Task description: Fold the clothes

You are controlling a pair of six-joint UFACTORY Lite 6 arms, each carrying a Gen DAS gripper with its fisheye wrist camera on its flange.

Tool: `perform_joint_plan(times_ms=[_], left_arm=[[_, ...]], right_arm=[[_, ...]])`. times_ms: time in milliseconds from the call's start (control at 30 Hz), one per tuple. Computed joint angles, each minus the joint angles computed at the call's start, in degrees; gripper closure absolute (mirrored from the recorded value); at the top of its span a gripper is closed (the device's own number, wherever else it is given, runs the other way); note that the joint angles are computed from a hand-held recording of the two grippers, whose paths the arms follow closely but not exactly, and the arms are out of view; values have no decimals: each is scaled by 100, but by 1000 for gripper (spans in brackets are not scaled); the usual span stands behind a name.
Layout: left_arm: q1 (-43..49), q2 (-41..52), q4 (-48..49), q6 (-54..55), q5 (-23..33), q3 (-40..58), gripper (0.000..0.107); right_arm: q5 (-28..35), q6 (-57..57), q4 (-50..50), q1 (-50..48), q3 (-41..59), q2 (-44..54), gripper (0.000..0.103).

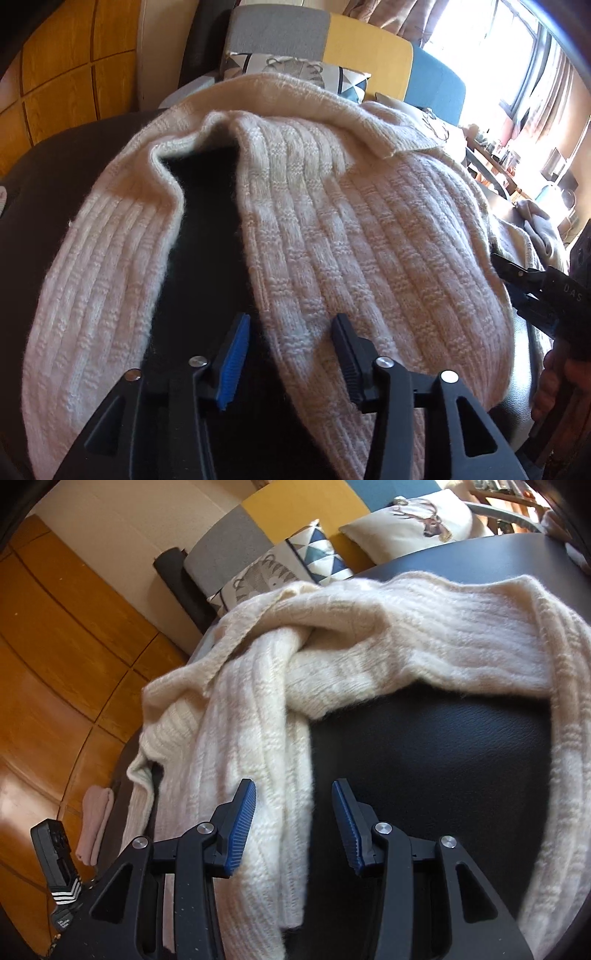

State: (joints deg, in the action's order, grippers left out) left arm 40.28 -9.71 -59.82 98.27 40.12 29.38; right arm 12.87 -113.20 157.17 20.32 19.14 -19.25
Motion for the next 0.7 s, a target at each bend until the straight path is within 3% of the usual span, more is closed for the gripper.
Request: perform_joint_plan(times_ms=[133,167,267,367,533,567,700], left_arm=[[-225,-128,81,-25,-133,-43,52],[-209,13,250,-167,5,158,58],[-111,603,717,-702,544,851,96],[81,1254,1011,-1317,1145,1467,97],[482,1501,904,-1275,1507,1813,98],[508,1554,921,-1304,1538,1874,98],[270,1868,801,-1530,1463,2076,97]], right_arm=[[313,-237,452,161,-17,173,57],[437,-36,297,134,-43,202,56],[836,683,-223,-122,-250,114,56],[1199,1573,-986,-577,-530,-147,57],[1190,2706,-2424,-1211,-707,-425,72],[1109,2709,-2555,-1189,-655,-372,80],[723,2376,-2552,-712,-266,-10,81]])
